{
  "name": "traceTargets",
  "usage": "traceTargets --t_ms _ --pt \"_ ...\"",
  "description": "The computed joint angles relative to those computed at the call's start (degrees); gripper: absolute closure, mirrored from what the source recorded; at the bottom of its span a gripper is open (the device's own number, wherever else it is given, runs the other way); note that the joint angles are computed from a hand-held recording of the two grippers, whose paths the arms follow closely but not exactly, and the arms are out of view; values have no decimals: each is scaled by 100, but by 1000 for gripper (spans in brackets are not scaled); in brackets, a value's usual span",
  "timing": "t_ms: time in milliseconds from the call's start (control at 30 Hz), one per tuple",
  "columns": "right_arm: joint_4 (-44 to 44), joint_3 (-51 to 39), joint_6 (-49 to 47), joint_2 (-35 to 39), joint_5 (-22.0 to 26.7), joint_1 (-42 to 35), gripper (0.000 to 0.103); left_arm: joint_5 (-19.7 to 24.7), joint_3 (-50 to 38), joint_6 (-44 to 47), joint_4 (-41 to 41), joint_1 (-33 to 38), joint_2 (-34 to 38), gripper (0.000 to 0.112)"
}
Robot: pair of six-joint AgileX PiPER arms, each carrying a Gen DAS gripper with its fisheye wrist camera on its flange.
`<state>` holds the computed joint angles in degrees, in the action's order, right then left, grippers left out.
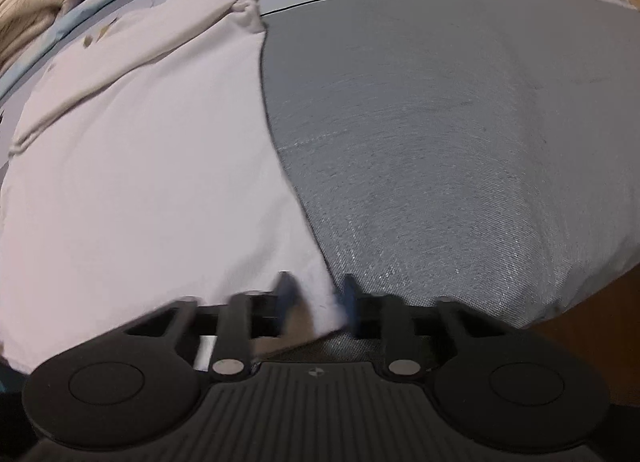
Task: Fold small clothes
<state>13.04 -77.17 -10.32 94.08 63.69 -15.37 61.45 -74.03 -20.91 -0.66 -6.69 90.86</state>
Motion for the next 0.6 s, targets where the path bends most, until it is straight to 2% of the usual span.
traceTargets --t_ms 33,67,200,267,367,533,600 --pt "94 -6 -88 5 44 -41 96 -22 10 5 22 -12 -8 94" --pt "154 -42 -115 21 78 -73 97 -33 9 48 -16 -17 -16 106" --pt "395 -142 -161 -151 139 -288 97 -111 52 -59 171 -235 -230 106" --pt "456 -234 -169 -206 179 -394 97 -166 140 -23 5 -158 -417 106" --pt "-90 -217 54 -176 175 -274 97 -76 107 169 -215 -82 -344 106" --pt "-347 -267 251 49 355 -95 95 174 -21 205 -265 -56 -110 102" --pt "-356 -277 279 58 356 -71 90 190 -25 256 -285 -45 -109 101"
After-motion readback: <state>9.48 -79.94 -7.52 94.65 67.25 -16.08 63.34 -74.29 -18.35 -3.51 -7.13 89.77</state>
